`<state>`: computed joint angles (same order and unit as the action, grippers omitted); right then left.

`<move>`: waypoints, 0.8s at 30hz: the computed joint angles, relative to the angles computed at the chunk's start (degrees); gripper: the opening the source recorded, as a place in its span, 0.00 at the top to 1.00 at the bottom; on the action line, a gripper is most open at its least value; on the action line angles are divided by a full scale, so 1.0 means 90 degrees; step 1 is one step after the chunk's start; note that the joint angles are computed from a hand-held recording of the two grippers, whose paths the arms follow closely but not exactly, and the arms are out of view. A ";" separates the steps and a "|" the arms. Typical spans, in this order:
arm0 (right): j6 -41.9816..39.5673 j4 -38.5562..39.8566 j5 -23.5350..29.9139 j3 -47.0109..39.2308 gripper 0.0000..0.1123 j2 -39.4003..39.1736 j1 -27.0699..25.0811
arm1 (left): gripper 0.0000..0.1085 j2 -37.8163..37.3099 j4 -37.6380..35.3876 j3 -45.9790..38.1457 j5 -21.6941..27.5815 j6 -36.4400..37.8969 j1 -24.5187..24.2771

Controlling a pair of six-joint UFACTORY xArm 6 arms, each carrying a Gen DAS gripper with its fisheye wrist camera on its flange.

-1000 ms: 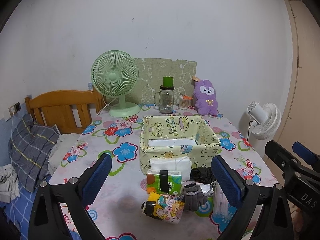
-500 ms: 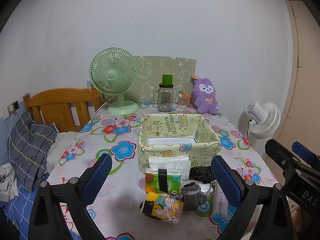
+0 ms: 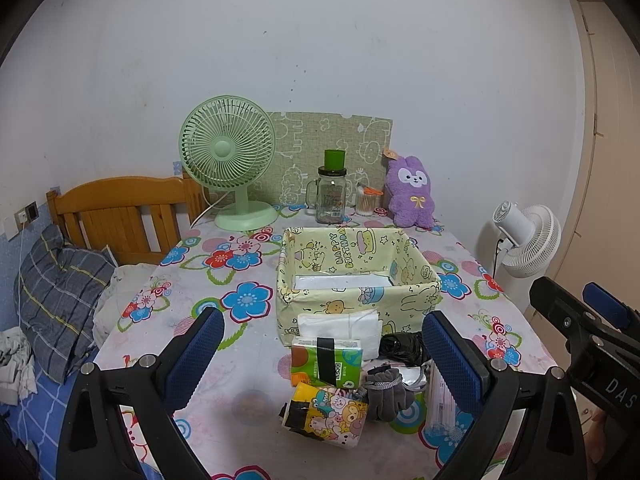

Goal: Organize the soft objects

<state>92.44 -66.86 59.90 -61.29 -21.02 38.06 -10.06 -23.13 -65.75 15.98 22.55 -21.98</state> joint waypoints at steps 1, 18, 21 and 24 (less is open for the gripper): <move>0.0000 0.0000 0.0000 0.0000 0.14 0.0000 0.0000 | 0.08 0.0000 0.0008 0.0002 -0.0008 -0.0012 0.0000; 0.0012 0.0011 0.0093 -0.0040 0.14 0.0011 0.0059 | 0.08 -0.0061 -0.0030 0.0084 -0.0023 0.0057 -0.0032; -0.0008 0.0041 0.0082 -0.0030 0.14 -0.0011 0.0043 | 0.08 -0.0083 -0.0067 0.0101 -0.0013 0.0098 -0.0049; -0.0029 0.0037 0.0071 -0.0030 0.14 -0.0006 0.0038 | 0.08 -0.0074 -0.0024 0.0095 0.0004 0.0049 -0.0054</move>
<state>92.18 -66.53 60.54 -61.56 -21.07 38.40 -10.72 -23.35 -64.90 16.02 23.00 -22.46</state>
